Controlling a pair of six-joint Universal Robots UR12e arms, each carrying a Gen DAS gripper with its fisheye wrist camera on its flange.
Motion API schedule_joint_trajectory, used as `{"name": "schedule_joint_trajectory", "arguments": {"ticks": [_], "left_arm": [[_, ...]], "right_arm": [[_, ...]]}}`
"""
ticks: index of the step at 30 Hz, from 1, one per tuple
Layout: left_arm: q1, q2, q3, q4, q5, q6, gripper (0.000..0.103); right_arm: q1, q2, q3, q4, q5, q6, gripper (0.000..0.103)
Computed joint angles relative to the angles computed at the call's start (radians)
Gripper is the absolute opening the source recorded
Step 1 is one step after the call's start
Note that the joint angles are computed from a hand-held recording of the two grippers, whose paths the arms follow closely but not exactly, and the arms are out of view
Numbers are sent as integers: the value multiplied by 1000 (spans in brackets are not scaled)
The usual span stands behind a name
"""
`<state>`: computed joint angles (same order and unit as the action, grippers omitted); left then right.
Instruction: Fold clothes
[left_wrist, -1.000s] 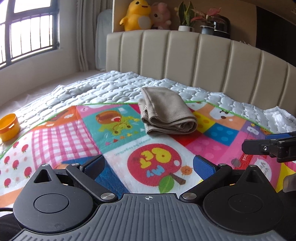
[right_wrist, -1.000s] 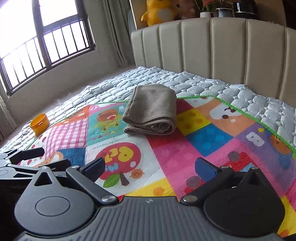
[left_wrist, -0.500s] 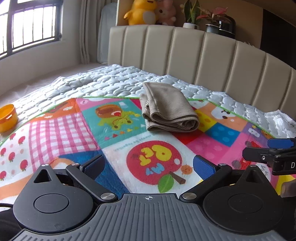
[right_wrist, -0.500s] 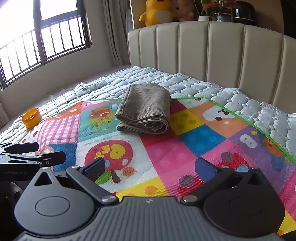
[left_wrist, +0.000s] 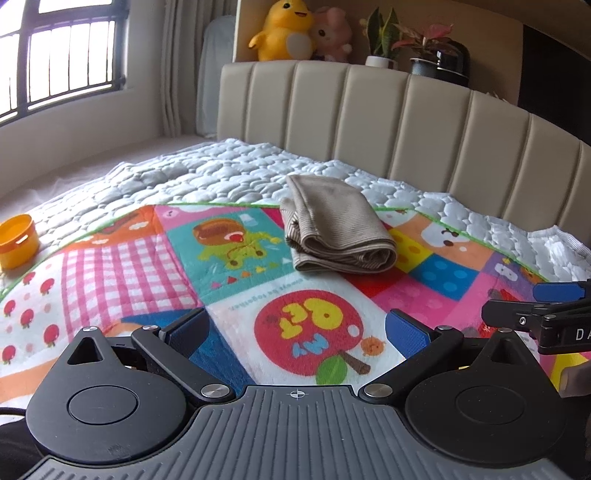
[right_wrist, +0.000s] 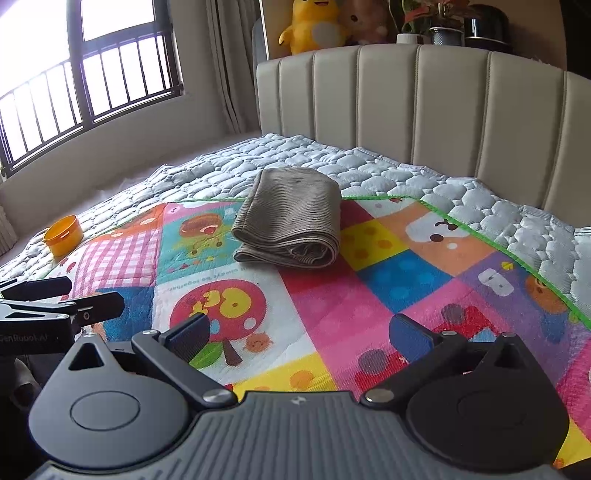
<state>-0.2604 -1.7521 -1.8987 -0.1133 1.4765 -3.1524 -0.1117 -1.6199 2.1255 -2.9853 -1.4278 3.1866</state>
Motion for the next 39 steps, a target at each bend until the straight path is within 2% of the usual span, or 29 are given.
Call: {"name": "schedule_joint_trajectory", "arguments": {"ticks": [39], "left_arm": [[-5, 2, 3, -14, 17, 9, 103]], "right_arm": [[1, -1, 1, -3, 6, 1, 103]]}}
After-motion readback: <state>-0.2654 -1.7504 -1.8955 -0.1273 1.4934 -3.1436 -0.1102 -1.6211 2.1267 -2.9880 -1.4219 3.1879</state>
